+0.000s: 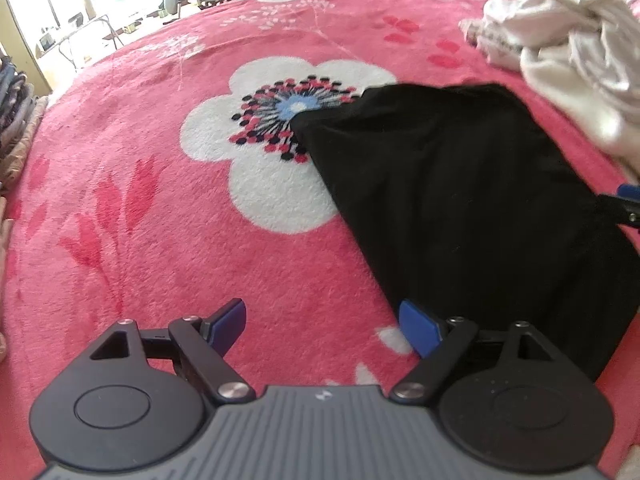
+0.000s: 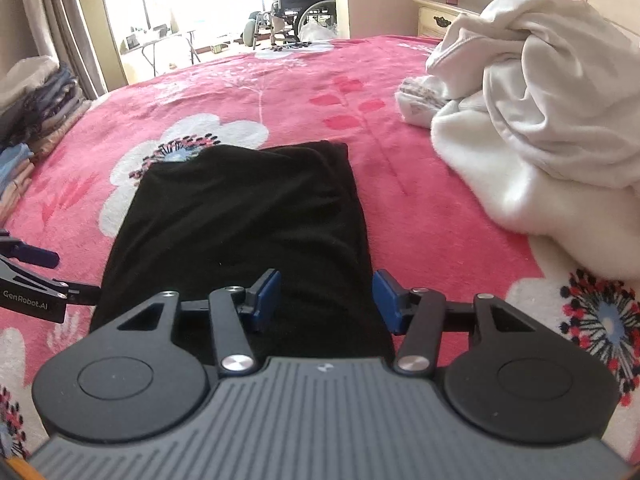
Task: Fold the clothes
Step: 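Close the left gripper on the shirt edge while the right gripper closes beside it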
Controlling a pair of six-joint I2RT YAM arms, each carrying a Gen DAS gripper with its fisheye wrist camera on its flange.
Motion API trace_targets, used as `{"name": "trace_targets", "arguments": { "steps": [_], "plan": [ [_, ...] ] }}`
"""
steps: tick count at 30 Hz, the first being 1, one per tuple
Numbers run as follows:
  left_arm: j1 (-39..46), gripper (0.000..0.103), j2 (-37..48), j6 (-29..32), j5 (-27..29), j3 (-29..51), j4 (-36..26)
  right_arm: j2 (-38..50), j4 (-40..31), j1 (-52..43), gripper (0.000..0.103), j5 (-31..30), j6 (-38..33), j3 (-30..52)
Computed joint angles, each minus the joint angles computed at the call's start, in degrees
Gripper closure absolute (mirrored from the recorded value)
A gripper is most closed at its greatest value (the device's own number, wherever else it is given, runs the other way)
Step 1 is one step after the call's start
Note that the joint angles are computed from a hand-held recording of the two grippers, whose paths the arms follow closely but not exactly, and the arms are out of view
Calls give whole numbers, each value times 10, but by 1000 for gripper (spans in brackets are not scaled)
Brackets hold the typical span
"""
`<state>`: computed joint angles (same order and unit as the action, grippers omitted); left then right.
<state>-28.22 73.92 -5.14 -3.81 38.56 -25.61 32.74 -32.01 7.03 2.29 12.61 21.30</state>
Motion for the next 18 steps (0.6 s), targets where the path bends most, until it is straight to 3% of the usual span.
{"name": "trace_targets", "arguments": {
  "steps": [2,5,10,12,14,18],
  "plan": [
    [34,18,-4,9,52,-6,20,4,15,-65,49,-72,-11,-1],
    [96,19,14,8,147,-1,41,74,60,-202,40,-242,-36,8],
    [164,24,68,12,266,12,82,294,162,-319,30,-412,-46,48],
    [179,29,94,19,304,17,96,377,183,-341,30,-452,-50,76],
    [188,34,121,28,332,22,110,437,190,-344,30,-455,-65,96],
    [194,40,156,34,353,23,151,511,205,-352,28,-496,-87,126]
  ]
}}
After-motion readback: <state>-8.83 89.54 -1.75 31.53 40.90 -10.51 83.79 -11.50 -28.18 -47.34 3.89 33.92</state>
